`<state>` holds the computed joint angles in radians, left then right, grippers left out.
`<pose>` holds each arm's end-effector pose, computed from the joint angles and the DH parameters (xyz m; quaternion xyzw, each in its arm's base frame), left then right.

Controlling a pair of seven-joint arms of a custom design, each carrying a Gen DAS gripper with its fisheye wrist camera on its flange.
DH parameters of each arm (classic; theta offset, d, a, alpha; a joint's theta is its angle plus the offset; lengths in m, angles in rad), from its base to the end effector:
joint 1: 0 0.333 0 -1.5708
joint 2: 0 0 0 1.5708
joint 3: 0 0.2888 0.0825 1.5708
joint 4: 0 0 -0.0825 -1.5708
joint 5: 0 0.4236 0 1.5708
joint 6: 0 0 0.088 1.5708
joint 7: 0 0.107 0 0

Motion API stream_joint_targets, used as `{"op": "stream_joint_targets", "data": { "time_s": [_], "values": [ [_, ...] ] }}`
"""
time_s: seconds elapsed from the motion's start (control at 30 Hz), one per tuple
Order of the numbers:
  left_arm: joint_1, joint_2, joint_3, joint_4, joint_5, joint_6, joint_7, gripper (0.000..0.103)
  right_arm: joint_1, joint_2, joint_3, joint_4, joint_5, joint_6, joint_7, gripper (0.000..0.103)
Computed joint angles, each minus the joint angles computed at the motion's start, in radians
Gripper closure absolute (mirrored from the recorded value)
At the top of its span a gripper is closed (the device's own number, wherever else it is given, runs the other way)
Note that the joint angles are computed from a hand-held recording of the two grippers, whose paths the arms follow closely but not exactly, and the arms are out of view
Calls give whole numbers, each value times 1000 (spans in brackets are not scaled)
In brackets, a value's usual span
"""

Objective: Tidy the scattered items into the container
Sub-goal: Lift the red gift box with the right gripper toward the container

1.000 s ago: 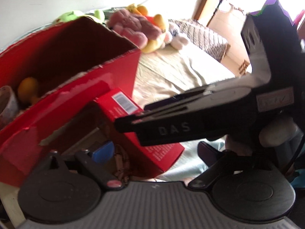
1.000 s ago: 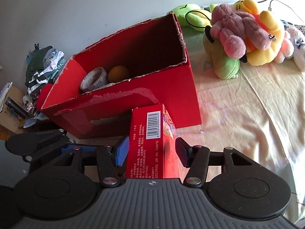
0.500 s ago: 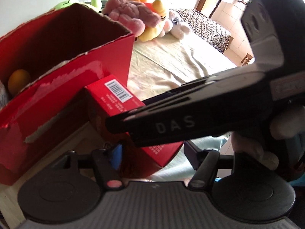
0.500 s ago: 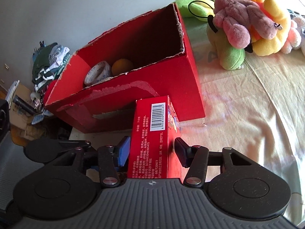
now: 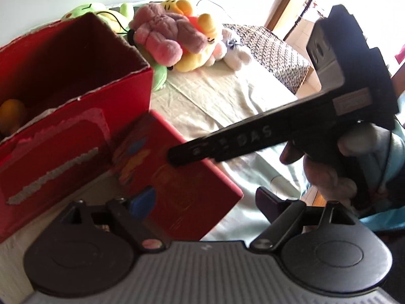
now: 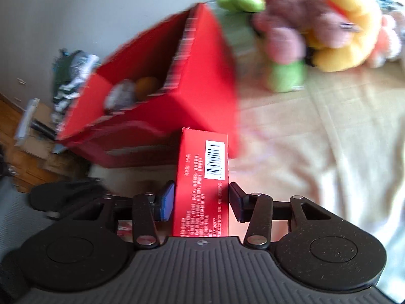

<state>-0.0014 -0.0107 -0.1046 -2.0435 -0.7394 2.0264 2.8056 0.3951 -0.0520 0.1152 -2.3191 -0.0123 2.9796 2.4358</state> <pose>0.5820 -0.1009 0.4135 0.2660 -0.9081 0.3149 0.0737 0.5072 0.2852 0.3936 -0.5406 0.7656 -0.0399 0.3463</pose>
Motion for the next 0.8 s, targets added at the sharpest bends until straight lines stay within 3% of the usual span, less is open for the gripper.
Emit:
{"op": "stream_joint_targets", "data": {
  "time_s": [0.1,0.27,0.37,0.43,0.8],
  "values": [
    [-8,4,-8,-8,20,43,-75,15,8,-30,-24,-46,99,-12,-80,59],
    [-21,40,-19,-3,65,77,-195,14,75,-31,-74,-66,433,2,-382,58],
    [-30,62,-30,7,77,81,-250,29,101,-27,-89,-52,661,-10,-593,58],
    [-39,69,-38,2,84,112,-278,28,102,-24,-88,-40,784,-32,-710,57],
    [-69,38,-53,-40,108,203,-293,28,47,-31,-45,-33,924,-61,-834,54]
  ]
}}
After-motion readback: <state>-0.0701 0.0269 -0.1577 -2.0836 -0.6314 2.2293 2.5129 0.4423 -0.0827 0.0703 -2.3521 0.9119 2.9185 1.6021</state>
